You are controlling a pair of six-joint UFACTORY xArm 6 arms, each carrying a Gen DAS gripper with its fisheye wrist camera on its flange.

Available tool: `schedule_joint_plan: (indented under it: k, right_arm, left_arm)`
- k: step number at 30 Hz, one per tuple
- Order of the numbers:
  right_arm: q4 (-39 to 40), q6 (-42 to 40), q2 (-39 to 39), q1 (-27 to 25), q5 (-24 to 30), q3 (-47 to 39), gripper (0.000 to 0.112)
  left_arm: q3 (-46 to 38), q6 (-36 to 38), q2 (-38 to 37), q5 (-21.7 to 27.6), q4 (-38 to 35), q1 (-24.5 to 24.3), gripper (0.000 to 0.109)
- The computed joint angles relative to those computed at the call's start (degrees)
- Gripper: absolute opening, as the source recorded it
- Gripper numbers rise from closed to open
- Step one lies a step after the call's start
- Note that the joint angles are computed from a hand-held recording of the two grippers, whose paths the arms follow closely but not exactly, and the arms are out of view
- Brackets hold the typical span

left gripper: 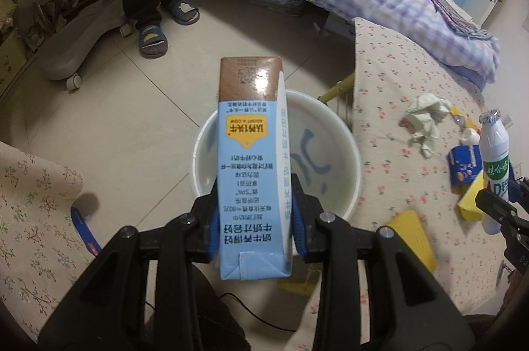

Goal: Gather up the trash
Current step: 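Carry the milk carton and yogurt bottle over the white wastebasket with both tools, then open both tools to drop the carton and bottle into the wastebasket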

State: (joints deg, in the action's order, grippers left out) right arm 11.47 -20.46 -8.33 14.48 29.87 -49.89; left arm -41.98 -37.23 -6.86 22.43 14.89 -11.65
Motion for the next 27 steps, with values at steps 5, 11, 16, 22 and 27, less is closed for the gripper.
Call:
schedule_joint_plan:
  k: [5, 11, 16, 22, 27]
  right_arm:
    - [-0.64, 1.66, 2.74, 2.48, -0.76, -2.02, 0.04]
    - [2.22, 1.2, 6.67, 3.96, -0.61, -5.35, 0.04]
    - [2.13, 1.82, 10.31, 5.03, -0.77, -8.03, 0.04]
    - [5.95, 0.8, 14.88, 5.7, 0.26, -11.88, 0.04]
    - [7.72, 0.81, 18.6, 6.7, 1.01, -14.94, 0.04]
  left_arm:
    - [-0.11, -0.57, 2.03, -3.42, 3.71, 1.38, 0.037]
    - [-0.65, -2.72, 3.63, -5.33, 7.96, 3.03, 0.038]
    - [-0.76, -11.75, 2.48, -2.77, 17.4, 3.97, 0.082]
    - [0.7, -13.72, 0.22, -1.23, 19.77, 5.31, 0.083]
    - [1.78, -15.12, -1.22, 0.07, 23.28, 6.14, 0.087]
